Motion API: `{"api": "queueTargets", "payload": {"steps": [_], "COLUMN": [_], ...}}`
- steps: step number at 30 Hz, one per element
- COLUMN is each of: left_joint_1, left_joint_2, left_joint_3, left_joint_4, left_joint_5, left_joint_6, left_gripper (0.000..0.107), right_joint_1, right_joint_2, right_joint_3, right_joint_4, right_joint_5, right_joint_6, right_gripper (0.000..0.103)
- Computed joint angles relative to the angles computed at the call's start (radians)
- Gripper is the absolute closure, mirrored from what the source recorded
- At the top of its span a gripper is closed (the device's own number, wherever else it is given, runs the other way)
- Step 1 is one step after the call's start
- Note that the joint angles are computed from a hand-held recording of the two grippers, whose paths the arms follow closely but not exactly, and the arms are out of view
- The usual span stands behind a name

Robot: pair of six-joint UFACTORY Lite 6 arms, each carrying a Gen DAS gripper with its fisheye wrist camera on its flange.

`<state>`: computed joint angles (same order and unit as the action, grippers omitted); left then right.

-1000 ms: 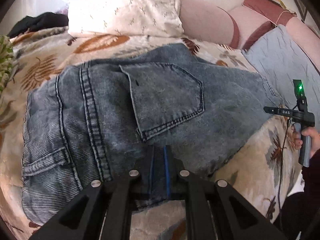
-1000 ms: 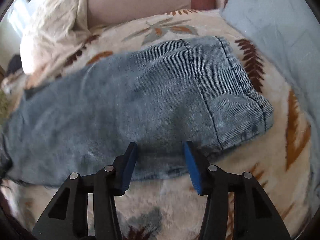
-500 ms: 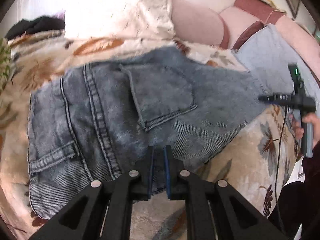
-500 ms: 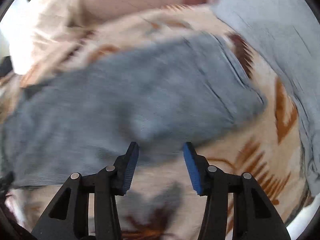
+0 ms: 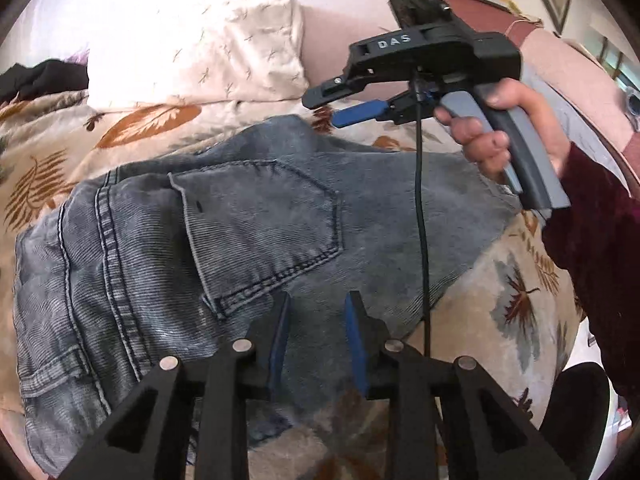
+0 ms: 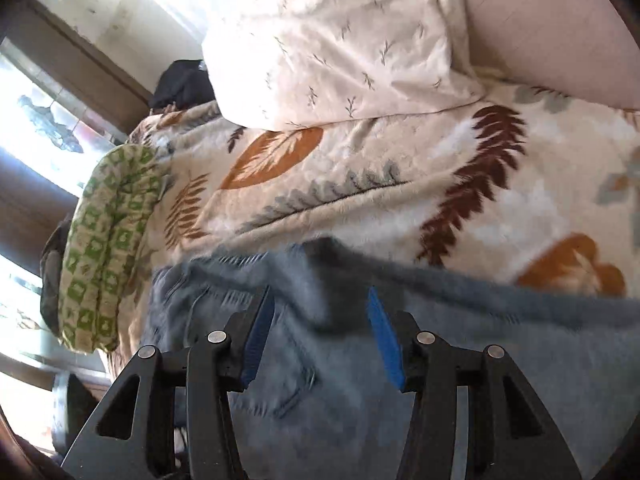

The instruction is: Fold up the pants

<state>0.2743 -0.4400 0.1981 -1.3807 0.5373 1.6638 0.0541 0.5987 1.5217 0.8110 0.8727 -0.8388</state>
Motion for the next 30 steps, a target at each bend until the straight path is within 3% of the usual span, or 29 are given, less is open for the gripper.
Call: {"api": "queueTargets", "payload": {"steps": [4, 8, 15, 22, 30], "left_joint_1": [0.041, 0.02, -0.007, 0.007, 0.014], "left_joint_2": [0.065, 0.069, 0.09, 0.103, 0.106], "left_joint_3": [0.046, 0.043, 0.047, 0.053, 0.051], "left_joint_4": [0.028, 0.036, 0.007, 0.006, 0.006], "left_joint_5": [0.027, 0.002, -0.035, -0.025, -0.023], "left_joint_6": [-0.021, -0.019, 0.009, 0.017, 0.025], "left_gripper": [0.077, 0.077, 0.077, 0.077, 0.077], "right_joint_1": [-0.003, 0.024, 0.065, 0.147, 0.19], "right_joint_2": [0.186, 0.257, 0.249, 0.272, 0.21], "right_joint_3": [0.185, 0.257, 0.276, 0.315, 0.249], "right_joint_4": [0.025, -0.017, -0.07, -0.249, -0.273], "right_joint_5": [0.099, 0.12, 0.144, 0.05, -0.134], "right_joint_6": [0.013, 0.029, 0.014, 0.15, 0.223], "right_gripper": [0.055, 0.055, 0.057, 0.09, 0.095]}}
